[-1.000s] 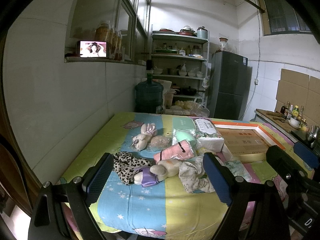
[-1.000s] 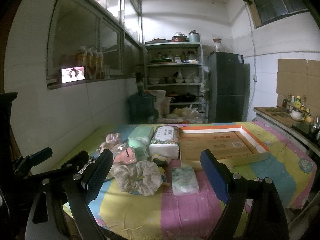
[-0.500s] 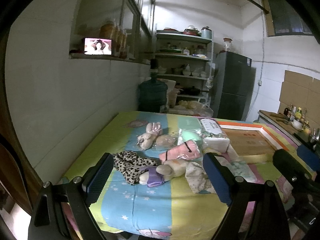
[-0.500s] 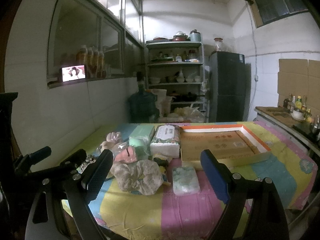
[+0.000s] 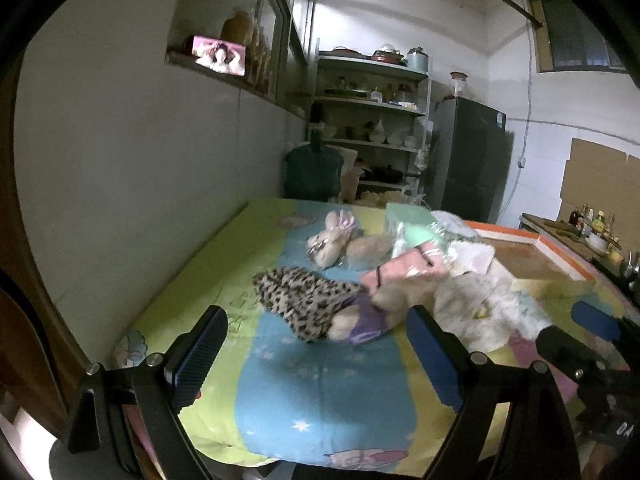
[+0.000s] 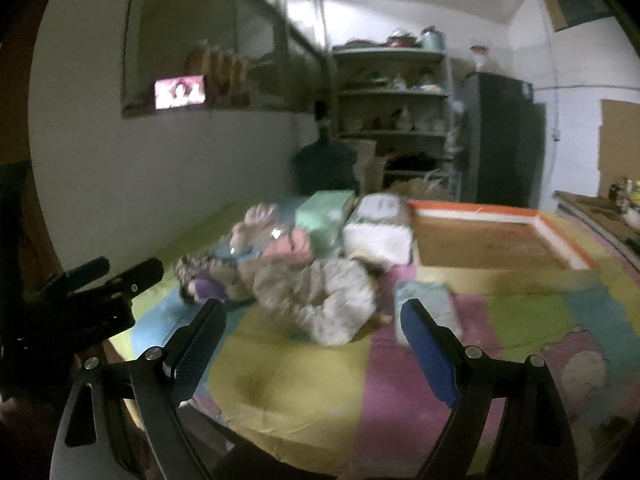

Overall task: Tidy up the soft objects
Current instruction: 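Grasp the purple-dressed teddy bear with the left gripper while the right gripper grasps the white lace cloth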

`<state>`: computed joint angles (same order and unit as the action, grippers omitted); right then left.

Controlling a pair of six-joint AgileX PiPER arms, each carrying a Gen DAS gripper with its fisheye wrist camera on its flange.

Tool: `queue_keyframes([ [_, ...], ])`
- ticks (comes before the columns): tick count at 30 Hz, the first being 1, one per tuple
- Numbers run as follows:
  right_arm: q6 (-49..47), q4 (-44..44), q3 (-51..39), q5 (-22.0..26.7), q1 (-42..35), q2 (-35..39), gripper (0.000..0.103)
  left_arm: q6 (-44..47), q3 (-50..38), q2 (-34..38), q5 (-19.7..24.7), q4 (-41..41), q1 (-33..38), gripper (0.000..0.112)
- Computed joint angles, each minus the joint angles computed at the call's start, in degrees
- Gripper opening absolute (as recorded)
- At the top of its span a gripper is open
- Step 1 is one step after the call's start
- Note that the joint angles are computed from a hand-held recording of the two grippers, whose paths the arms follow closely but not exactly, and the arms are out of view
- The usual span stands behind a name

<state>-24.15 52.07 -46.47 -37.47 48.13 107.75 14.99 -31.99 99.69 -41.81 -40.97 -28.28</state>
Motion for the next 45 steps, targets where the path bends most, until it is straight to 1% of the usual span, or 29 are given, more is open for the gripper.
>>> queue_keyframes([
  [5, 3.64, -6.66, -4.84, 3.45, -3.09, 5.19, 0.09, -6.29, -1.04, 2.79, 1.28, 8.65, 3.53, 0.091],
  [6, 3.95, -7.63, -5.8, 4.09, -3.62, 5.91, 0.09, -7.04, -1.94, 3.52, 2.19, 10.48, 4.52, 0.091],
  [9, 5.0, -10.17, -8.43, 5.98, -5.12, 7.86, 0.09, -8.36, -4.6, 5.88, 4.65, 13.6, 6.61, 0.091],
  [11, 5.01, -10.87, -10.01, 6.99, -6.2, 8.86, 0.09, -8.23, -5.81, 7.2, 4.8, 14.28, 7.48, 0.091],
  [14, 5.22, -12.24, -12.0, 8.6, -7.7, 10.09, 0.089, -10.89, -6.75, 7.63, 5.39, 23.85, 10.16, 0.091],
  [15, 5.53, -12.89, -12.53, 9.21, -8.07, 10.45, 0.089, -9.79, -7.26, 7.85, 5.1, 26.01, 10.57, 0.091],
  [18, 5.79, -14.49, -15.0, 11.4, -9.13, 12.37, 0.088, -3.1, -8.0, 8.28, 3.9, 26.1, 10.23, 0.091],
  [20, 3.2, -12.91, -17.11, 13.17, -9.49, 13.78, 0.079, -1.23, -8.37, 8.45, 4.15, 27.08, 10.48, 0.091],
  [22, -1.67, -9.19, -18.26, 12.09, -8.86, 14.76, 0.077, -0.24, -8.96, 8.52, 5.68, 28.21, 10.82, 0.091],
  [23, -4.92, -7.09, -19.15, 12.09, -8.58, 15.22, 0.062, -0.19, -9.16, 8.46, 6.21, 28.84, 10.96, 0.091],
  [24, -8.9, -4.13, -20.21, 12.23, -8.29, 15.66, 0.052, -0.47, -9.33, 8.52, 6.48, 30.09, 11.09, 0.091],
  [25, -11.01, -2.69, -20.79, 12.52, -8.21, 15.85, 0.033, -0.76, -9.59, 8.51, 6.79, 31.33, 11.28, 0.091],
  [26, -10.93, -2.96, -21.13, 13.71, -8.63, 15.8, 0.018, -1.1, -9.7, 8.45, 6.8, 32.77, 11.36, 0.091],
  [27, -8.8, -4.82, -21.12, 14.39, -9.14, 15.74, 0.013, -1.38, -10.34, 8.77, 6.93, 33.91, 11.46, 0.091],
  [28, -6.61, -6.61, -20.85, 14.66, -9.57, 15.55, 0.01, -2.01, -10.75, 8.77, 7.25, 35.58, 11.62, 0.091],
  [30, -4.03, -8.5, -19.83, 14.23, -10.0, 14.82, 0.009, -3.38, -12.08, 8.93, 8.43, 38.9, 12.02, 0.091],
  [31, -1.17, -11.08, -18.92, 14.1, -10.43, 14.14, 0.008, -4.15, -12.58, 9.02, 8.86, 40.41, 12.12, 0.091],
  [32, 2.72, -14.65, -17.79, 13.73, -10.92, 13.32, 0.007, -5.71, -13.38, 9.25, 9.53, 43.11, 12.41, 0.091],
  [35, 10.23, -21.4, -14.39, 11.54, -11.68, 10.67, 0.007, -10.37, -15.51, 9.9, 11.74, 51.55, 12.83, 0.091],
  [37, 13.01, -23.74, -12.43, 10.0, -11.94, 9.12, 0.007, -14.6, -17.31, 10.43, 13.57, 59.59, 13.16, 0.086],
  [38, 13.97, -24.51, -11.6, 9.54, -12.09, 8.35, 0.007, -16.45, -18.03, 10.67, 14.31, 63.23, 13.16, 0.081],
  [39, 14.5, -24.78, -10.94, 9.2, -12.14, 7.82, 0.007, -18.4, -18.82, 10.97, 15.11, 67.21, 13.14, 0.078],
  [40, 15.19, -25.29, -10.57, 9.11, -12.34, 7.43, 0.007, -20.18, -19.51, 11.29, 15.78, 70.76, 13.08, 0.077],
  [41, 15.93, -25.88, -10.18, 9.06, -12.53, 7.01, 0.007, -22.39, -20.55, 11.76, 16.99, 74.71, 13.02, 0.077],
  [42, 16.2, -26.02, -10.05, 9.09, -12.59, 6.76, 0.007, -23.69, -21.99, 12.56, 19.19, 77.47, 12.53, 0.077],
  [44, 17.7, -27.33, -9.21, 8.79, -12.87, 6.04, 0.007, -21.65, -24.31, 14.28, 23.42, 77.02, 11.2, 0.075],
  [45, 18.37, -28.0, -8.73, 8.49, -13.06, 5.76, 0.007, -22.28, -25.38, 15.14, 24.96, 77.95, 10.92, 0.072],
])
